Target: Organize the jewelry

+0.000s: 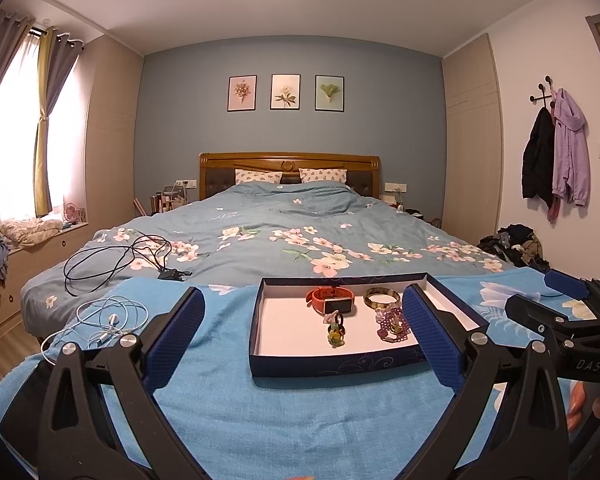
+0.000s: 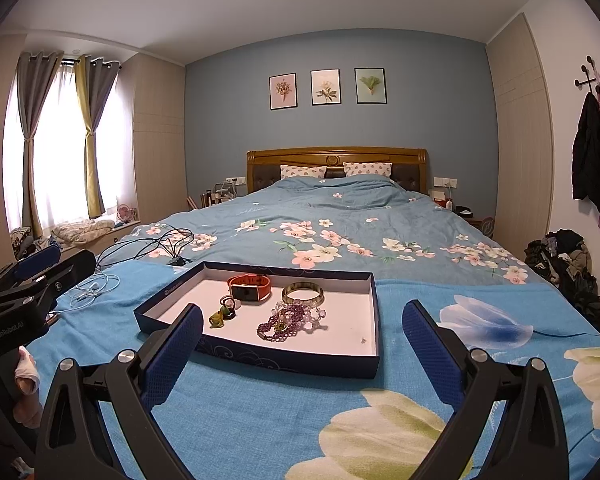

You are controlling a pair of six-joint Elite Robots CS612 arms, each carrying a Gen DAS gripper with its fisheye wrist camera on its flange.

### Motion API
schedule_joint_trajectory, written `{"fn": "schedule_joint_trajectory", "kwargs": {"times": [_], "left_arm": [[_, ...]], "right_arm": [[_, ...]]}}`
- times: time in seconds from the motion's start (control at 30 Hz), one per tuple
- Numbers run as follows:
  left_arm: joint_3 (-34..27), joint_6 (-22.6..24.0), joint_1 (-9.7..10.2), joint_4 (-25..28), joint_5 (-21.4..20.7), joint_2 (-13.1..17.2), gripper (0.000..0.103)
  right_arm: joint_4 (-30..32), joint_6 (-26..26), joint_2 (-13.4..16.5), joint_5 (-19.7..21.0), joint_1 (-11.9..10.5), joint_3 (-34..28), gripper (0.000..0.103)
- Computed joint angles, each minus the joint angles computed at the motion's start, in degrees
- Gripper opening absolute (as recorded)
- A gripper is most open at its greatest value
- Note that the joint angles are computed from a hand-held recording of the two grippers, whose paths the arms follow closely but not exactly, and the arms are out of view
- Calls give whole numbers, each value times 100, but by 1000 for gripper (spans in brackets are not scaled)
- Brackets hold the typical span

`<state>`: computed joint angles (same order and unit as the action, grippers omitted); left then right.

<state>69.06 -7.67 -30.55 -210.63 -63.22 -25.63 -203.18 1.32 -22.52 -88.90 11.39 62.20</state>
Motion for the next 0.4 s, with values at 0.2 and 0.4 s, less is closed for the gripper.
{"fn": "schedule_joint_trajectory", "kwargs": {"times": [0.2, 0.4], "left_arm": [[-19, -171, 43, 322, -16, -17, 97], [-45, -541, 231, 1314, -333, -98, 97]], "right_arm": [[326, -92, -49, 84, -63, 9, 96], [1765, -71, -147, -122, -268, -117, 96]]}}
